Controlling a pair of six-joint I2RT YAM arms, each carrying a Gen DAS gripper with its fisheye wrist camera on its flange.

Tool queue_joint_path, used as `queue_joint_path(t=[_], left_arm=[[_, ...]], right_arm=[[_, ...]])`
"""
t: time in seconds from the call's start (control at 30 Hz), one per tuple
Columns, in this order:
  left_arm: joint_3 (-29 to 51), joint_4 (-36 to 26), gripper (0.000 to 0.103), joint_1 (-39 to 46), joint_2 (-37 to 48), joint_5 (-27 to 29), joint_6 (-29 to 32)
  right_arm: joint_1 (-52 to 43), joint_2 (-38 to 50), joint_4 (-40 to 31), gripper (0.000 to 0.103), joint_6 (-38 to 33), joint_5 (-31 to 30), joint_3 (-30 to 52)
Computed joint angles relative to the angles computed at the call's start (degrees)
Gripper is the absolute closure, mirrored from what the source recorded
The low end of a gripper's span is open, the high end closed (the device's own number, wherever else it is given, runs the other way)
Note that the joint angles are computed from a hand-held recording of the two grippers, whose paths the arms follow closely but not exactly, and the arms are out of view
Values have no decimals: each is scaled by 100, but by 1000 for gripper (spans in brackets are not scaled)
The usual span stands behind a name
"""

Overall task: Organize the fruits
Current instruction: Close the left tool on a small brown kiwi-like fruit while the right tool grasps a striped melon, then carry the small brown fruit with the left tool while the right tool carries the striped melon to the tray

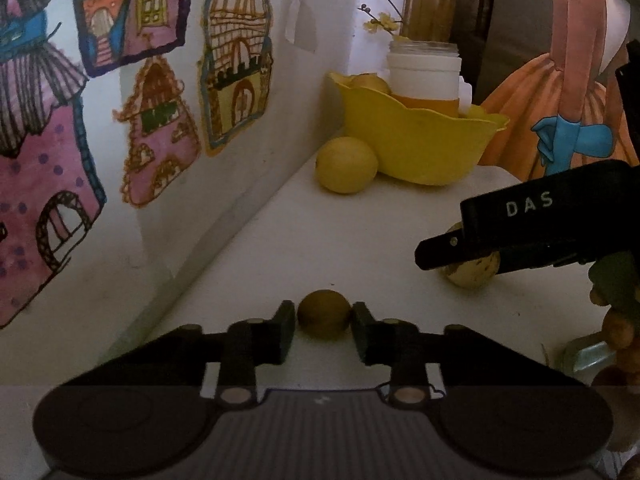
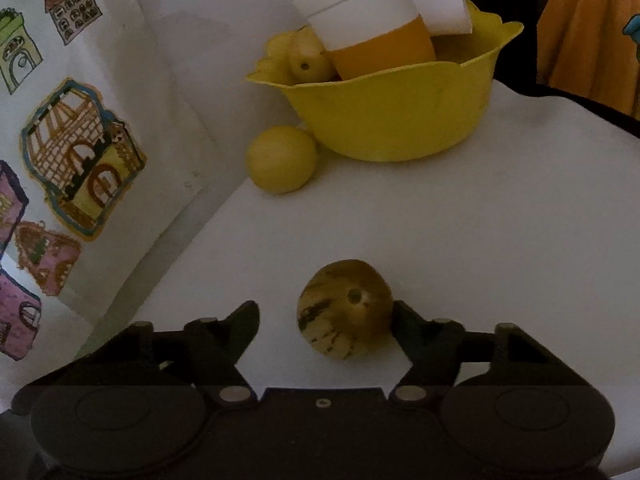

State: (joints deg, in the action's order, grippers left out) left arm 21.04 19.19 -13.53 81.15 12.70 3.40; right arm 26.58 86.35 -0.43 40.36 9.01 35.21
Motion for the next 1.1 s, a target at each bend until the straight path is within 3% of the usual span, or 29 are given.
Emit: queue_joint_path(t=[0.3,0.6,0.87,1.1], left_arm=[[-51,-31,71,-51,-68,71,-46],[-274,-407,71,-118,-678,14,0],[-424,-1609,71,9,-2129,121,72],[-447,-3433,71,-10,-4168,347,6]], right_arm=[[111,-34,-314,52,-100,153,105],[373,-517,-168,54,66,72,-295],[886,-1712,-855,54,451,271,-535],[1831,-3401,-2465,54,1013,998,-488]])
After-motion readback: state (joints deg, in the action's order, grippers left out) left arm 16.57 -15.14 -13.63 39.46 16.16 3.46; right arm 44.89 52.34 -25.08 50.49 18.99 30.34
